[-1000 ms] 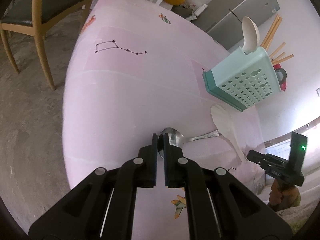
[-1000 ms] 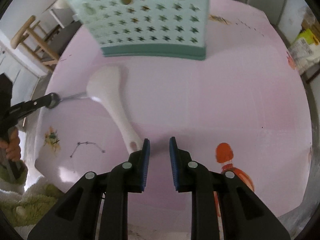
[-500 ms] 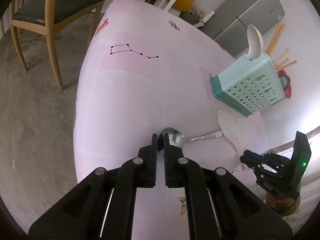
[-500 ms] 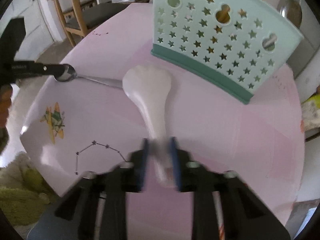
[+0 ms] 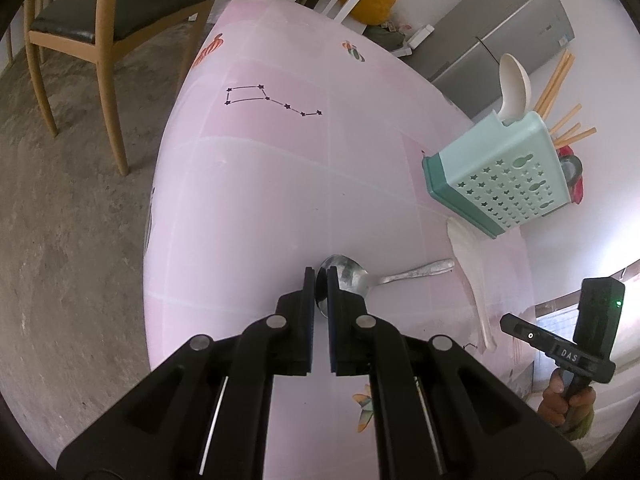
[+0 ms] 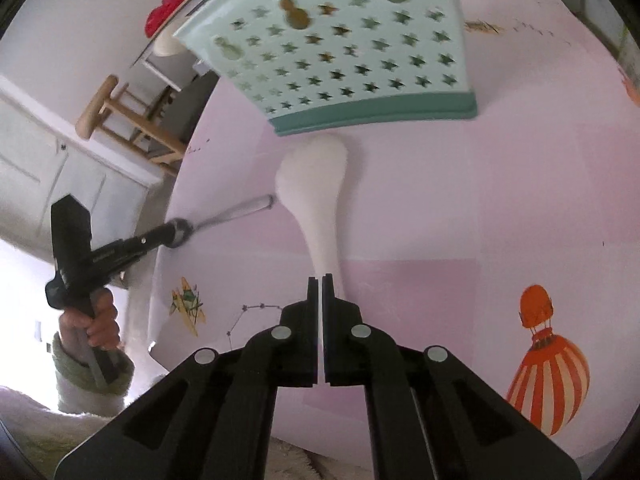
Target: Organize utensils
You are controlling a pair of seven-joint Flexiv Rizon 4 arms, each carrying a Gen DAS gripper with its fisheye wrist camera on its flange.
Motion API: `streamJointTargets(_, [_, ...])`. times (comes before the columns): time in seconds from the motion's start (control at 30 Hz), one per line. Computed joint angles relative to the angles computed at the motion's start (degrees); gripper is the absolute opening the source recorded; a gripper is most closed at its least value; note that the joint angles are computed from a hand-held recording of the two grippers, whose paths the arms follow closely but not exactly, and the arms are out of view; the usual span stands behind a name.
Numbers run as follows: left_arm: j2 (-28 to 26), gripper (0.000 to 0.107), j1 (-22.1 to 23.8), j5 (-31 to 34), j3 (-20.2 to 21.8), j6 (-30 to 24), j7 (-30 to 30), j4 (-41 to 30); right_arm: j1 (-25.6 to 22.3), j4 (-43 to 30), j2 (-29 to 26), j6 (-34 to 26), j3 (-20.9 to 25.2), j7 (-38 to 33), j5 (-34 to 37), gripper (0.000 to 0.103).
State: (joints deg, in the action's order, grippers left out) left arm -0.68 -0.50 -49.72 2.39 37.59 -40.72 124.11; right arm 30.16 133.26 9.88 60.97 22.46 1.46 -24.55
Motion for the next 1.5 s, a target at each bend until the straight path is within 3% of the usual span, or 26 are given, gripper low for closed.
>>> streamJointTargets(0.03, [0.02,0.004,-0.02,-0.04,-0.01,0.08,-0.08,0.04,0.85,-2.28,-1.4,-3.61,0.2,-2.15,-0.61,0.007])
streamJointTargets(0.13, [0.09,0.004,-0.11,-0.09,-0.03,0.35,-0.26,0.18,2.76,-7.07,-4.57,-12.63,0.2,-6.92,-2.44,0.033])
streamJointTargets(0.23, [0.17,0.004,-0.17,-0.11,-0.03,0.46,-0.32,0.24,5.33,-11.74,-7.98,-22.84,0.37,-10.37,-3.96,0.033])
streamJointTargets(0.33, [0.14,0.004,-0.12,-0.19,0.02,0.2,-0.38,0.17,5.96,-11.48,-7.81,-22.8,-0.26,-9.22,-3.42,0.029])
streamJointTargets(0.37, [0.18,0.004,-0.11,-0.13,0.03,0.09,-0.46,0.15,6.07,-11.58,-7.58,-23.09,-0.35,-9.24,-3.03,0.017])
streamJointTargets(0.5, [0.09,0.004,-0.08,-0.17,0.03,-0.04,-0.33,0.05,6.16,-11.27,-6.54,-23.96,-0.28,-8.1,-2.94,0.016])
streamJointTargets(0.67, [0.06,0.004,-0.02,-0.36,0.04,-0.22,-0.09,0.06,7.96,-14.32,-8.08,-33.9,0.54,-10.86,-6.41,0.015])
streamJointTargets(0.8, [0.07,0.004,-0.02,-0.81,0.06,-0.27,0.29,0.27,11.87,-18.55,-12.19,-50.11,1.21,-17.06,-13.55,0.015])
streamJointTargets(1.03, [-0.03,0.004,0.05,-1.37,0.07,-0.48,0.56,0.35,19.14,-20.23,-19.68,-68.05,0.14,-31.24,-26.14,0.015])
streamJointTargets(1.27, [-0.14,0.004,0.1,-2.28,0.03,-0.69,0.93,0.42,22.78,-16.44,-21.8,-72.17,-0.46,-43.48,-34.69,0.015])
streamJointTargets(1.5, [-0.4,0.004,0.26,-3.44,0.04,-1.19,1.53,0.44,23.85,-18.17,-21.97,-72.07,-0.78,-43.6,-32.79,0.015])
